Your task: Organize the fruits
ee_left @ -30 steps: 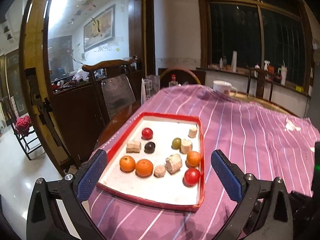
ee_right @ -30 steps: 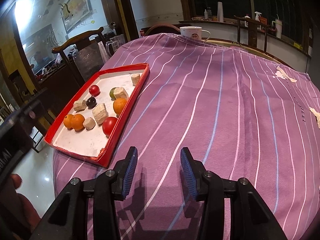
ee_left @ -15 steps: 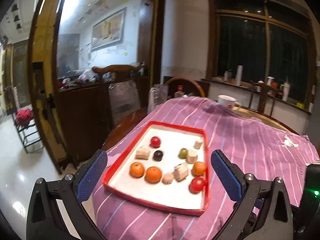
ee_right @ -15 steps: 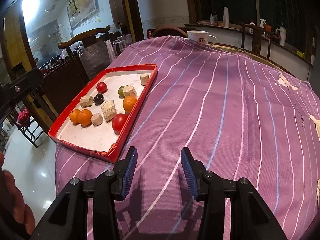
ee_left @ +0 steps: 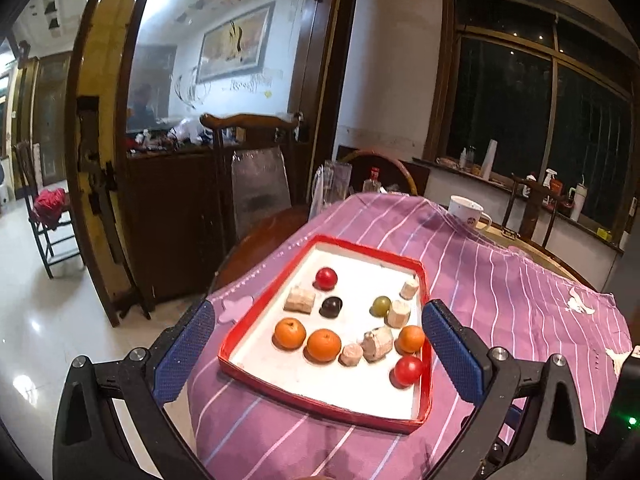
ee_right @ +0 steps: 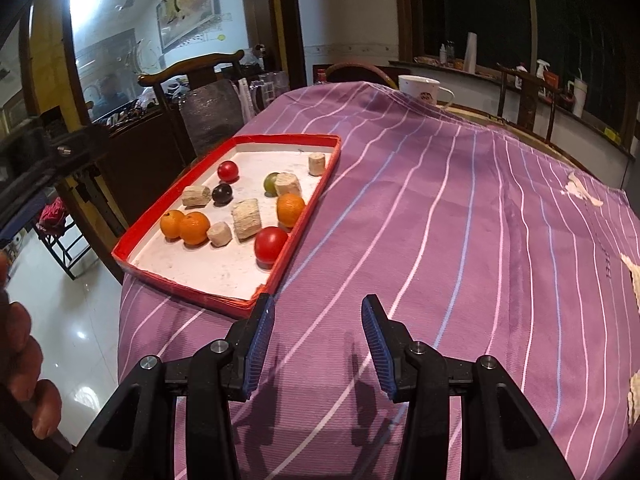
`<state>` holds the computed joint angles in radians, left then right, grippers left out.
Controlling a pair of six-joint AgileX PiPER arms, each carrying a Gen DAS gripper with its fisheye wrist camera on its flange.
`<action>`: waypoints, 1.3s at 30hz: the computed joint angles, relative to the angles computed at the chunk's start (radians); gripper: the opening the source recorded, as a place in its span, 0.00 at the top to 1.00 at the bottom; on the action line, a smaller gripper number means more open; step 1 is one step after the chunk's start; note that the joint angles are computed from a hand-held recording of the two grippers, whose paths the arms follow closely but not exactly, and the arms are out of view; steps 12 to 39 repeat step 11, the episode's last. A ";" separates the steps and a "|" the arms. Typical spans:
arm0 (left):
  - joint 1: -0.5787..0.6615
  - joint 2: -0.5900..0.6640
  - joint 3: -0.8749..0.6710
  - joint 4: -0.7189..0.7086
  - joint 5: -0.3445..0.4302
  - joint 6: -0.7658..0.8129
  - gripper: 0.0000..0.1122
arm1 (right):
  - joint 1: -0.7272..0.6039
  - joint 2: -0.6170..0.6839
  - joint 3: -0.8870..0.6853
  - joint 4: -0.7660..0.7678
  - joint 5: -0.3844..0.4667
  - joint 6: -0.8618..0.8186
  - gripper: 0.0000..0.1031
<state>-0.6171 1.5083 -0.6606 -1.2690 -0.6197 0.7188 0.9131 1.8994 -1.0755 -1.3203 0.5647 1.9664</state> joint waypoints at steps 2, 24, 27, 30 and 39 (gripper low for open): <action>0.007 0.009 -0.003 -0.002 0.011 0.001 0.08 | 0.013 0.007 -0.013 -0.002 0.017 -0.013 0.52; 0.072 0.049 -0.071 -0.161 0.142 0.203 0.08 | -0.021 0.015 -0.077 0.140 -0.062 -0.216 0.52; 0.072 0.049 -0.071 -0.161 0.142 0.203 0.08 | -0.021 0.015 -0.077 0.140 -0.062 -0.216 0.52; 0.072 0.049 -0.071 -0.161 0.142 0.203 0.08 | -0.021 0.015 -0.077 0.140 -0.062 -0.216 0.52; 0.072 0.049 -0.071 -0.161 0.142 0.203 0.08 | -0.021 0.015 -0.077 0.140 -0.062 -0.216 0.52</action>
